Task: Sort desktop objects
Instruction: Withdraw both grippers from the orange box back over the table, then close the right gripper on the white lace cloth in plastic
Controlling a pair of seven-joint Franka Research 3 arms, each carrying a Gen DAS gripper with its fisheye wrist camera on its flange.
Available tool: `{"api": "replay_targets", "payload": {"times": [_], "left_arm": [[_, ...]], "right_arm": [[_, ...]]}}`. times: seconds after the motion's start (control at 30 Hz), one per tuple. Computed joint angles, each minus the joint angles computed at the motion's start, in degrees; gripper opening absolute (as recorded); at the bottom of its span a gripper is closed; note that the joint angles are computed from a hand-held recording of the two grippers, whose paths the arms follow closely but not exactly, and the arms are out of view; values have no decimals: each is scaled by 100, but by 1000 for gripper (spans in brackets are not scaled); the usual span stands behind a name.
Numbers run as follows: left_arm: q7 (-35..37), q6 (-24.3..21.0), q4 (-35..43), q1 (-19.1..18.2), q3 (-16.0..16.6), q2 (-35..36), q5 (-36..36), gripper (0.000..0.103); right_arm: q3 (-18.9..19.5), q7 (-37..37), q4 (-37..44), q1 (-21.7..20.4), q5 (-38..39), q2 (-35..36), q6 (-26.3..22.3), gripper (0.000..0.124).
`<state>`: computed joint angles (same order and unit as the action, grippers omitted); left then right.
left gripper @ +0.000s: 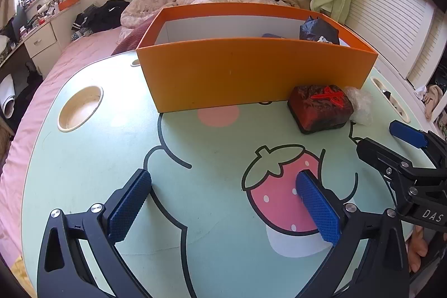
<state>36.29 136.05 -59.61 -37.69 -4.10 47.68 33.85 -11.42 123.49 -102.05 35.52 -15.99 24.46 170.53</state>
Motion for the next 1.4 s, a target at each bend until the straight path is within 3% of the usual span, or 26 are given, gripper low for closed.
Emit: {"api": "replay_targets", "payload": {"times": [0.93,1.2,1.33,1.4], "left_arm": [[-38,82,-75,0,15,-24,50,103],[22,57,45,16,-16,28,-12,103],[46,71,55,20,-11,30,-44,103],[42,81,40,19,-5,22,-48,103]], "right_arm": [[47,-36,31,-46,-2,0,-33,95],[673,-757,-39,-587,822,-71,194,97],[1567,-1419,175,-1356,2073,-54,-27,96],[1757,-1608,259,-1526,2570,-56,-16,96]]}}
